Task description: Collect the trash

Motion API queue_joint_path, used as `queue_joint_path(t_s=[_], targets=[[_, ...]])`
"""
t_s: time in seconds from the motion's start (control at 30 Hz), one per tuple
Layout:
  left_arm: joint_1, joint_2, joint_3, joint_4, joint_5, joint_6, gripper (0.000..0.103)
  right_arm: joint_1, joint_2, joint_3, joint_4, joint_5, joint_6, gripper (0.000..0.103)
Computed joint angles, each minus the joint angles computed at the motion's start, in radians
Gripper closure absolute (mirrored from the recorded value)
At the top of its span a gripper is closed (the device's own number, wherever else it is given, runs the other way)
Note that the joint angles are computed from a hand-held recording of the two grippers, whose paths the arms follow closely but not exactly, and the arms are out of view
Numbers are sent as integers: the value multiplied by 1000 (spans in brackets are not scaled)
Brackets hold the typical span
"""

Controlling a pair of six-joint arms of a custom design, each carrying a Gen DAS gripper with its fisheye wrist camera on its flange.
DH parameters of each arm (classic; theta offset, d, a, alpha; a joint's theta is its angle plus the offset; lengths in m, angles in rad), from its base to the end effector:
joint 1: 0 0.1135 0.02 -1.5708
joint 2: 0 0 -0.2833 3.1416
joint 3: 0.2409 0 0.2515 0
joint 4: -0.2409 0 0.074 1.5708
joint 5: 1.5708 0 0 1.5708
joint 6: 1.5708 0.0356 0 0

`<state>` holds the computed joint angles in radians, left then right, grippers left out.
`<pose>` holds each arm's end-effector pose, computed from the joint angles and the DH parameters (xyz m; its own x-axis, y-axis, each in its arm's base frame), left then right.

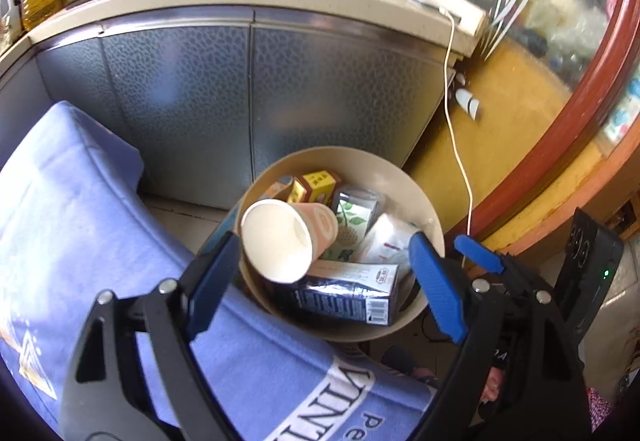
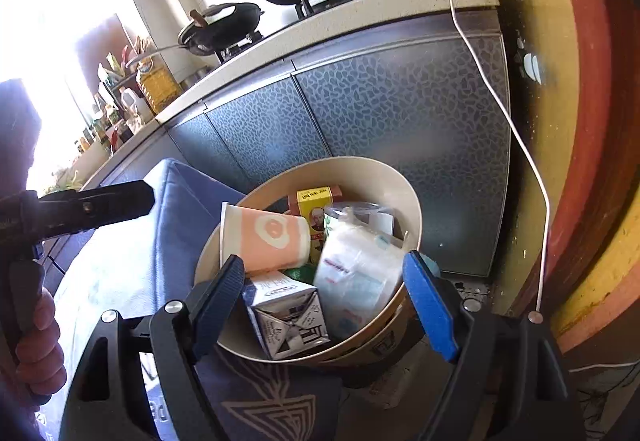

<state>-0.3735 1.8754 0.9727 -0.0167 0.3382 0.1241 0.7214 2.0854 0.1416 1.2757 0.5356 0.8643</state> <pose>0.3389 -0.1455 0.1436 -0.6689 0.3876 -0.6343 0.6191 0.7628 -0.1868 0.1685 0.1240 0.0460 -0.5051 0.4268 -0.7501 0.1804 0.9022 0.3919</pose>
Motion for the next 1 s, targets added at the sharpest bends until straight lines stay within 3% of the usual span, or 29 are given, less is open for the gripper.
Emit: queue_joint_path(t_s=[0.2,0.53,1.0], targets=[[55,-180,-171,44,23,11,20,139,-130,-42,-84,124,108,22],[83,-524,-499,135,-85,96,18,473,-368,75,-663,308,506,22],[207,-928,-624,-80,3,182,17,731,-472,368,-1435,482,893,22]])
